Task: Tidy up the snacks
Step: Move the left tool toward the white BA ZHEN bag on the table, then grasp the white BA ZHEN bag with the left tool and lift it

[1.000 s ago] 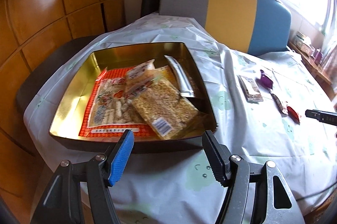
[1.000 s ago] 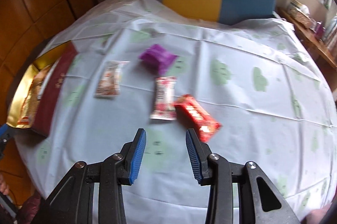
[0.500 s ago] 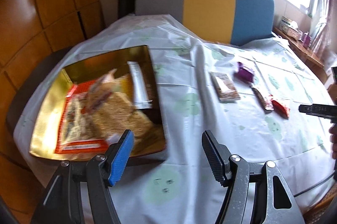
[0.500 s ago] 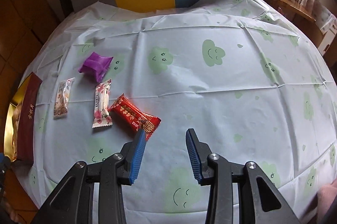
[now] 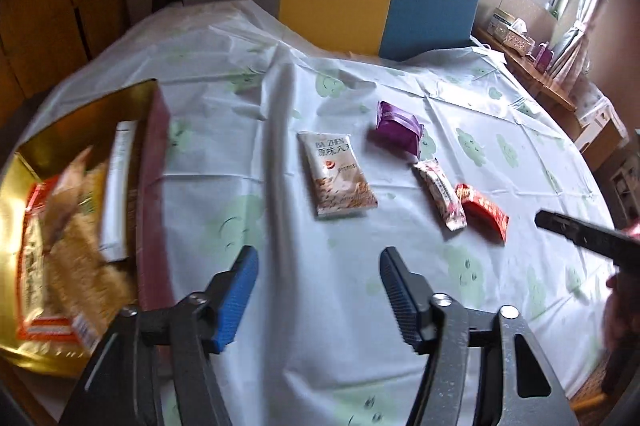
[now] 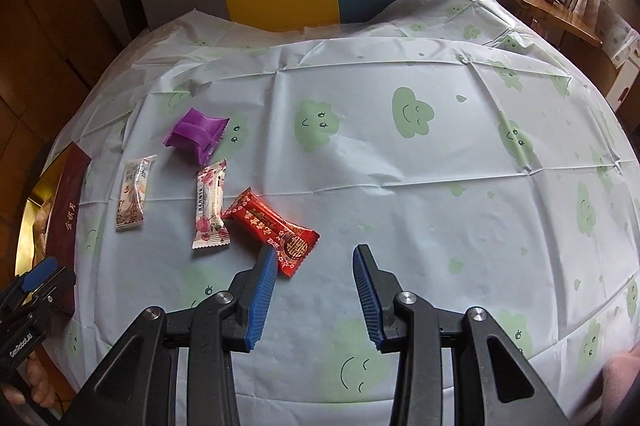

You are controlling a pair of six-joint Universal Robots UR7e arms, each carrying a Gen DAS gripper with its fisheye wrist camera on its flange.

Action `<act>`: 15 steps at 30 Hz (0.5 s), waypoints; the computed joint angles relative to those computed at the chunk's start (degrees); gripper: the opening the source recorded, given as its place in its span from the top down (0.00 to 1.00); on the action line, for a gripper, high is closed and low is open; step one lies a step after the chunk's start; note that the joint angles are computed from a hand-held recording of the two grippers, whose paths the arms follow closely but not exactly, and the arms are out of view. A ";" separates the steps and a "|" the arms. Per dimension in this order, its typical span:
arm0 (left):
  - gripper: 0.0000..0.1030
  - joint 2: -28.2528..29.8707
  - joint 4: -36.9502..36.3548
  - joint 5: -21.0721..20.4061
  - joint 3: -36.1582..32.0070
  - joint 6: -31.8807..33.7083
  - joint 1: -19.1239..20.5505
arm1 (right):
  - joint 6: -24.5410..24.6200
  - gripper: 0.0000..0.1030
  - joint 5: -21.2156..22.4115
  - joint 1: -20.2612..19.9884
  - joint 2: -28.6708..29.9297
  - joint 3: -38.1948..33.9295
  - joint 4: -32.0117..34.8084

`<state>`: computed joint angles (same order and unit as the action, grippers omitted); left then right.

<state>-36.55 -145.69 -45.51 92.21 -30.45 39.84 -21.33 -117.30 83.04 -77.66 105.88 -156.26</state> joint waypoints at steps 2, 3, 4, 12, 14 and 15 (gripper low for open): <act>0.48 1.40 0.15 -0.84 -2.17 1.17 0.85 | -0.02 0.61 0.36 0.01 -0.08 -0.01 0.52; 0.51 2.16 -0.09 -0.90 -3.21 1.85 1.22 | -0.07 0.61 0.49 0.04 -0.06 -0.03 0.77; 0.53 2.71 -0.42 -1.26 -4.03 2.69 1.64 | -0.22 0.61 0.70 0.05 -0.06 -0.06 1.09; 0.51 8.24 0.93 -3.62 -12.68 4.16 4.52 | -0.27 0.61 1.10 0.21 0.22 -0.05 2.16; 0.49 9.37 1.24 -3.08 -14.23 4.34 4.90 | -0.07 0.61 1.75 0.09 0.08 -0.21 2.40; 0.48 9.88 1.48 -2.77 -14.89 4.68 5.07 | 0.01 0.61 1.83 0.11 0.05 -0.20 2.26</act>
<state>-26.67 -144.21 -48.27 77.32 -25.77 44.91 -21.33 -115.48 83.15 -77.61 105.68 -153.99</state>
